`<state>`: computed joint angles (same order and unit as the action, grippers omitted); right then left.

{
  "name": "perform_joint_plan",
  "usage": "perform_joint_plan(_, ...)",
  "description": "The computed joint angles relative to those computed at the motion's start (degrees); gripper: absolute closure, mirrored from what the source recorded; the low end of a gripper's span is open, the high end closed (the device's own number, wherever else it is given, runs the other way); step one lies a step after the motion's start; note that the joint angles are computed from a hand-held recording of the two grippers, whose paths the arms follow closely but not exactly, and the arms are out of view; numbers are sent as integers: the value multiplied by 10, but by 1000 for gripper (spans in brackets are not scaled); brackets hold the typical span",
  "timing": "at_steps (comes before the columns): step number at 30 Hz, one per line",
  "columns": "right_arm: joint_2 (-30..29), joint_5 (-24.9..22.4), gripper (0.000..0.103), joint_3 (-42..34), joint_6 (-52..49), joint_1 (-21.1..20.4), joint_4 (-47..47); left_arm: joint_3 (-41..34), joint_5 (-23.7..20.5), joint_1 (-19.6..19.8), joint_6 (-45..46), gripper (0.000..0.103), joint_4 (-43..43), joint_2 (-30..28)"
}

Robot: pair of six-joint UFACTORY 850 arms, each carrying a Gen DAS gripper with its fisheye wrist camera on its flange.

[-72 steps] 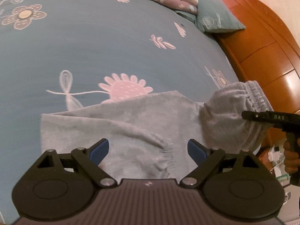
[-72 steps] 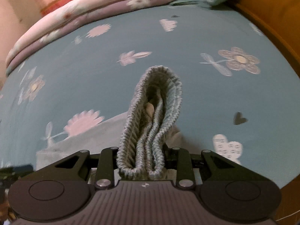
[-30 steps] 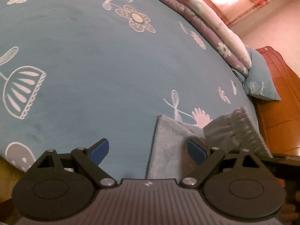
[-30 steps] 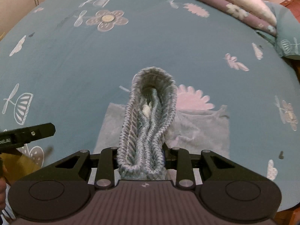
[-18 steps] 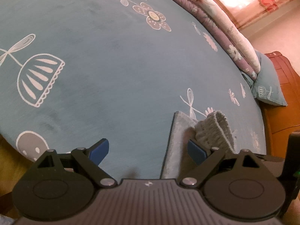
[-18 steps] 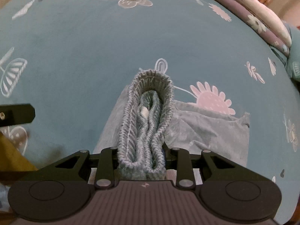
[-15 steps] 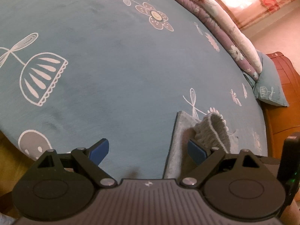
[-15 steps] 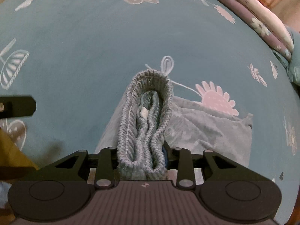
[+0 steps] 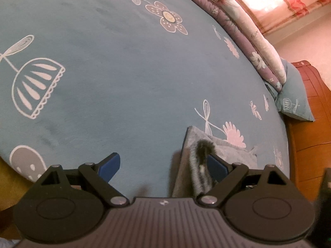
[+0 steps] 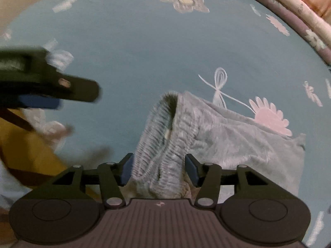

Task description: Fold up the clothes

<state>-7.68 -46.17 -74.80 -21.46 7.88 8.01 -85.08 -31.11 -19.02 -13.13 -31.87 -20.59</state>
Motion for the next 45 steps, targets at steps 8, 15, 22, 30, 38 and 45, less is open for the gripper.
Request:
perform_joint_plan(8, 16, -9, 35, -11, -37, -73, 50, -44, -35, -22, 60, 14, -66, -41)
perform_joint_plan(15, 6, 21, 35, -6, 8, -133, -54, -116, -26, -63, 62, 24, -18, -98)
perform_joint_plan(22, 3, -12, 35, 12, 53, -205, -108, -198, -73, -78, -36, 69, 141, -158)
perform_joint_plan(30, 50, -32, 44, 69, -277, -237, 167, -241, -114, -69, -67, 70, 149, -183)
perform_joint_plan(38, 12, -135, 43, 54, -309, -230, 201, -247, -174, -64, -26, 53, 121, -160)
perform_joint_plan(45, -67, -30, 50, -61, -220, -275, 221, -277, -188, -83, 154, 44, -24, -179)
